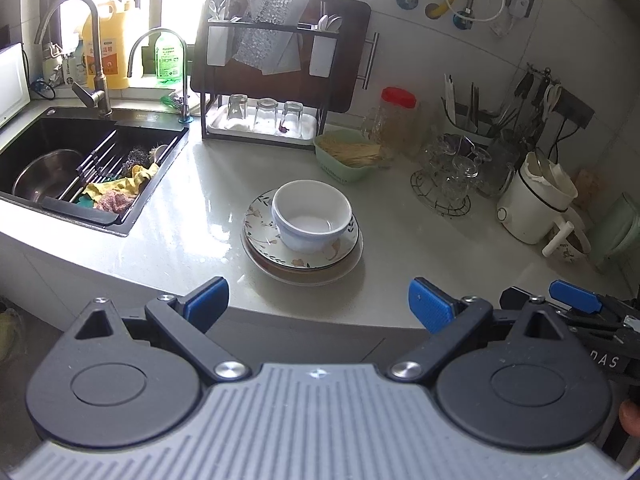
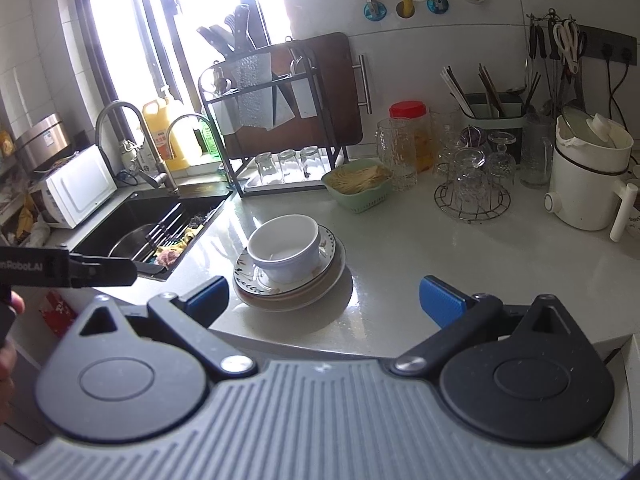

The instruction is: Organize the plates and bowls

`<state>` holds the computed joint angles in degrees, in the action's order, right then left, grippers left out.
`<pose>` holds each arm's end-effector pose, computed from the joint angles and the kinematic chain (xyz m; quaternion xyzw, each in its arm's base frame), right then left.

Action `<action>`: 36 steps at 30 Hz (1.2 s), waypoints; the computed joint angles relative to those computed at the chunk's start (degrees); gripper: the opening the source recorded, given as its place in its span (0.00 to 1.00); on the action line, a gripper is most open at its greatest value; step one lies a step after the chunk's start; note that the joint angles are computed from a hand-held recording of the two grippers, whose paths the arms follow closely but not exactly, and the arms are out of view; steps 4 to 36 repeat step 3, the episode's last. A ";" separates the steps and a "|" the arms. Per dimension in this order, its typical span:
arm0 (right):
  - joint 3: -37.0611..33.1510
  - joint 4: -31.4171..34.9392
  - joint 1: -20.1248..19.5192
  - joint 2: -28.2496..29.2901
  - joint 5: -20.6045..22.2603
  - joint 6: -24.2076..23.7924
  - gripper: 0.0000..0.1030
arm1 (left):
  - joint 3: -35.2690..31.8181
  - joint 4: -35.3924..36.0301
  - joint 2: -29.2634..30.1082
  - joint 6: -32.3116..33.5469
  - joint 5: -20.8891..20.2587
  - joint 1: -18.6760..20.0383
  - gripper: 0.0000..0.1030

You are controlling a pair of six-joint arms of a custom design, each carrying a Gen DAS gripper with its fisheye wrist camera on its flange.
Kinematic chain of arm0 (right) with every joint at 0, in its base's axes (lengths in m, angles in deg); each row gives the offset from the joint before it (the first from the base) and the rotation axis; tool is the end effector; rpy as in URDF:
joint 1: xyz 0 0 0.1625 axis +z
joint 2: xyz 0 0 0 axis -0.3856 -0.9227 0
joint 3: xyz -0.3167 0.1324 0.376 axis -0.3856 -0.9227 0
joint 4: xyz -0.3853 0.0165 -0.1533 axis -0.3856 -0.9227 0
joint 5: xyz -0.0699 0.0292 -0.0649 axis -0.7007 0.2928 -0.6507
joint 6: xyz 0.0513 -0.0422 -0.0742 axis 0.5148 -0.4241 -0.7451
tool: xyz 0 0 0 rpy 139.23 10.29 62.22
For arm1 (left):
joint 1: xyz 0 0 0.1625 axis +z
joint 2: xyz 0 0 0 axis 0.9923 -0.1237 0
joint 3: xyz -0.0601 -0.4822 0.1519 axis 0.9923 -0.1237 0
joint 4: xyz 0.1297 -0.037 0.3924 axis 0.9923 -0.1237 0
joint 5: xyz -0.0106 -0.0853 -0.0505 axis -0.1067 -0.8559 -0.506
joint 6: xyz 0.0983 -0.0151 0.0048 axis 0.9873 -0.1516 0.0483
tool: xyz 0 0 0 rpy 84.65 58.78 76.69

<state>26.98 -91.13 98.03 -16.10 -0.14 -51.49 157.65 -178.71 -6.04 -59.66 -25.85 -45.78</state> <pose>-0.0275 -0.7072 0.3885 0.3485 -0.8697 0.3293 0.1171 -0.4486 -0.6219 -0.0344 -0.0284 0.8315 -0.4458 0.3303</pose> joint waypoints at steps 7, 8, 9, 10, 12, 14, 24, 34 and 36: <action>-0.04 0.07 -0.13 -0.05 0.40 -0.22 1.00 | -0.12 -0.99 -0.03 0.97 -0.24 0.15 0.96; -0.04 0.07 -0.13 -0.05 0.40 -0.22 1.00 | -0.12 -0.99 -0.03 0.97 -0.24 0.15 0.96; -0.04 0.07 -0.13 -0.05 0.40 -0.22 1.00 | -0.12 -0.99 -0.03 0.97 -0.24 0.15 0.96; -0.04 0.07 -0.13 -0.05 0.40 -0.22 1.00 | -0.12 -0.99 -0.03 0.97 -0.24 0.15 0.96; -0.04 0.07 -0.13 -0.05 0.40 -0.22 1.00 | -0.12 -0.99 -0.03 0.97 -0.24 0.15 0.96; -0.04 0.07 -0.13 -0.05 0.40 -0.22 1.00 | -0.12 -0.99 -0.03 0.97 -0.24 0.15 0.96; -0.04 0.07 -0.13 -0.05 0.40 -0.22 1.00 | -0.12 -0.99 -0.03 0.97 -0.24 0.15 0.96; -0.04 0.07 -0.13 -0.05 0.40 -0.22 1.00 | -0.12 -0.99 -0.03 0.97 -0.24 0.15 0.96; -0.04 0.07 -0.13 -0.05 0.40 -0.22 1.00 | -0.12 -0.99 -0.03 0.97 -0.24 0.15 0.96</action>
